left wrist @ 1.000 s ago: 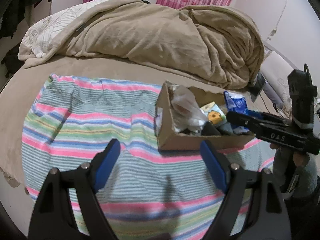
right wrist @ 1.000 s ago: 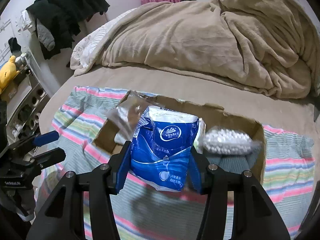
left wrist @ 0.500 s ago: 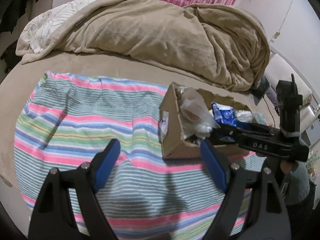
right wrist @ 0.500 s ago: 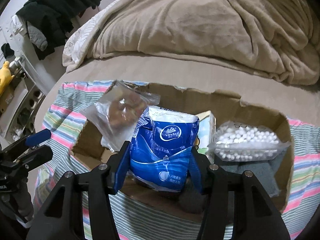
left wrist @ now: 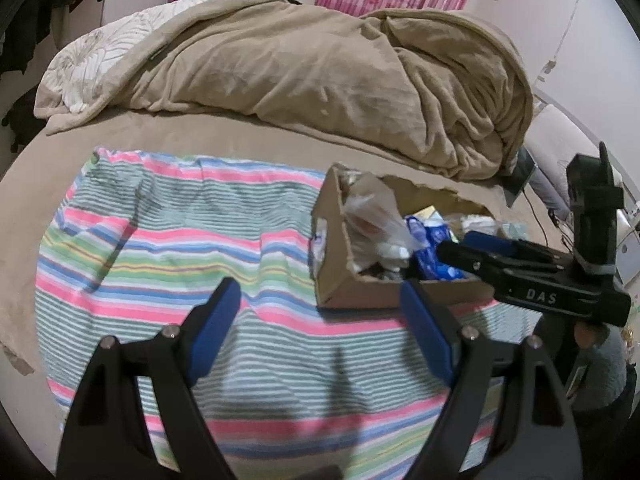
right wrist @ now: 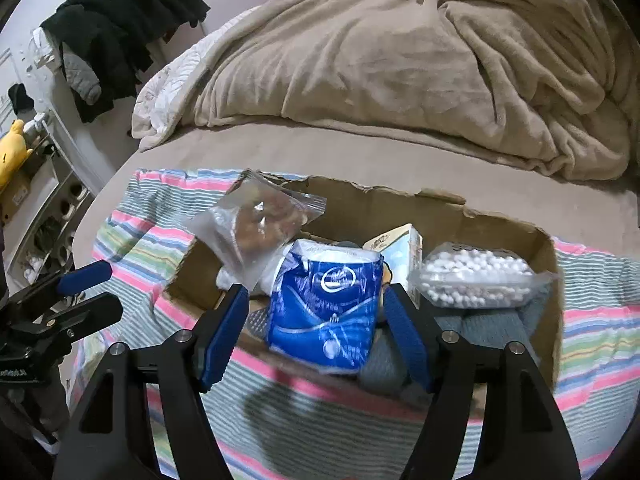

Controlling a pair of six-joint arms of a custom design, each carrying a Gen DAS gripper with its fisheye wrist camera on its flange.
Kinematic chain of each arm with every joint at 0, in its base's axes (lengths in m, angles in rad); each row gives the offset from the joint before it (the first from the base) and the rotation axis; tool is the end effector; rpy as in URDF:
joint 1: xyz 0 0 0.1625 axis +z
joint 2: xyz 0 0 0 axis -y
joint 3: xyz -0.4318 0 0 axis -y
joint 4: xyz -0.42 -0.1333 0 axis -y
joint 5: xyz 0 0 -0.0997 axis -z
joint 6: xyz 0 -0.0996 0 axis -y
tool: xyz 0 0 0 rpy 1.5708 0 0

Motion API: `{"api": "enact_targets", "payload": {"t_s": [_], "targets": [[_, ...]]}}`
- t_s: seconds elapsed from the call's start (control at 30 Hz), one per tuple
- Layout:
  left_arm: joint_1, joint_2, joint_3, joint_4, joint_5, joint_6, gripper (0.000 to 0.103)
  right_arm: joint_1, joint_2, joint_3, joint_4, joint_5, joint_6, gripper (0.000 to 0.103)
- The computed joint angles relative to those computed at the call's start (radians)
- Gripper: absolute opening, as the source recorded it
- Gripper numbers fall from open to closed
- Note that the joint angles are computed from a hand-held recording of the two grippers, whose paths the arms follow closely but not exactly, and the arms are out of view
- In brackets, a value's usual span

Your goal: Organize objects

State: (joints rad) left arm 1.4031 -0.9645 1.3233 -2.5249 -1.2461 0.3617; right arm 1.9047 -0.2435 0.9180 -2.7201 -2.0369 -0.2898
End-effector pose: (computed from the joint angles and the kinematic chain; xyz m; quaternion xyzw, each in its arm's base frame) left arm 0.0334 -0.7915 0.3476 0.2011 0.9230 -0.2731 0.1818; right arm 0.3709 -0.7990 -0.0292 0.2385 -0.9167 0.2337 0.2194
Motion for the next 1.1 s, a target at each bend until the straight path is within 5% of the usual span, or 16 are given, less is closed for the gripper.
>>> {"api": "enact_targets", "payload": {"t_s": [1.1], "targets": [[-0.095,-0.255,0.358,-0.077,0.013,-0.041,0.083,0.081,-0.304,0.53,-0.335,-0.07,0.028,0.074]]}}
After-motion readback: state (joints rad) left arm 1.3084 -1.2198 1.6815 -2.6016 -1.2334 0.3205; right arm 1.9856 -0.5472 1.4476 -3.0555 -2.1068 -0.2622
